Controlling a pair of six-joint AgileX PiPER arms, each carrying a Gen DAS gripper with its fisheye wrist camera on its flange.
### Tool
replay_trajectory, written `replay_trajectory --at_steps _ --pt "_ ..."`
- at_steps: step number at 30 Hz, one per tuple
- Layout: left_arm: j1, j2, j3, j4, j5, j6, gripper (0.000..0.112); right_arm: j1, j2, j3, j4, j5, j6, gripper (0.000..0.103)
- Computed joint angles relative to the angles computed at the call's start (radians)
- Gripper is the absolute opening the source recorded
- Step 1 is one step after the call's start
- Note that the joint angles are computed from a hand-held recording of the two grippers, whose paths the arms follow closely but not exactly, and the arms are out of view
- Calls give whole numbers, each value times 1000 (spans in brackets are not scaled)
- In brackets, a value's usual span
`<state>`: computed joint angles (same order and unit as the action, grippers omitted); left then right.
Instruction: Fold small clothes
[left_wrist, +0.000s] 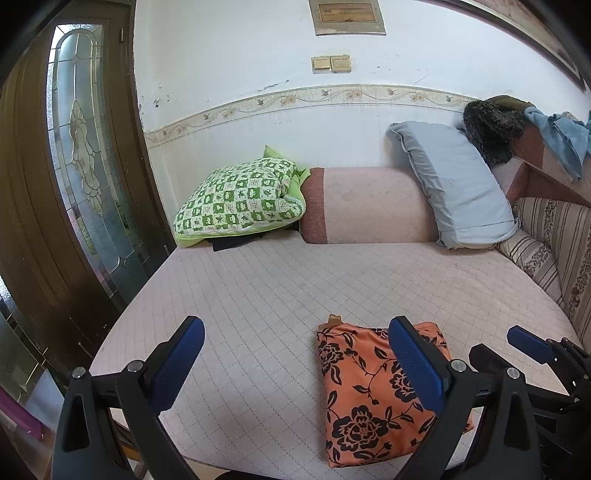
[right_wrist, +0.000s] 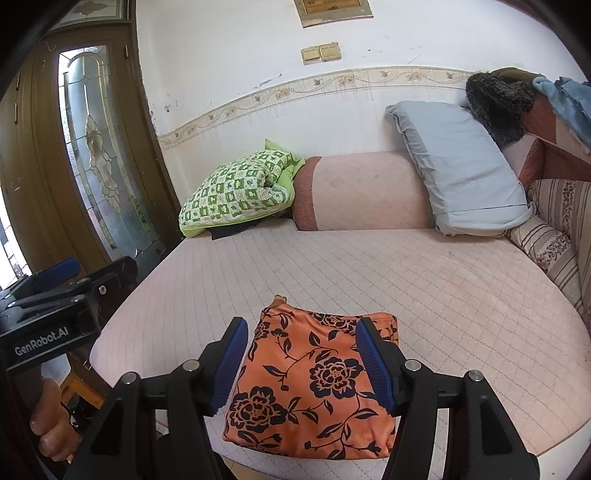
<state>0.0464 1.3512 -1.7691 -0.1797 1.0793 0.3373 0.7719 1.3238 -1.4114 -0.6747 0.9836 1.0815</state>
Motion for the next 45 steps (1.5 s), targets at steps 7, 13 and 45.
replay_trajectory --at_steps 7,13,45 --pt "8 10 -9 -12 0 4 100 -13 7 6 -1 -15 5 64" --pt "13 16 -4 -28 -4 17 100 -17 19 8 5 -22 6 64" --pt "79 66 35 -174 -7 111 100 -46 116 0 82 -78 -24 64"
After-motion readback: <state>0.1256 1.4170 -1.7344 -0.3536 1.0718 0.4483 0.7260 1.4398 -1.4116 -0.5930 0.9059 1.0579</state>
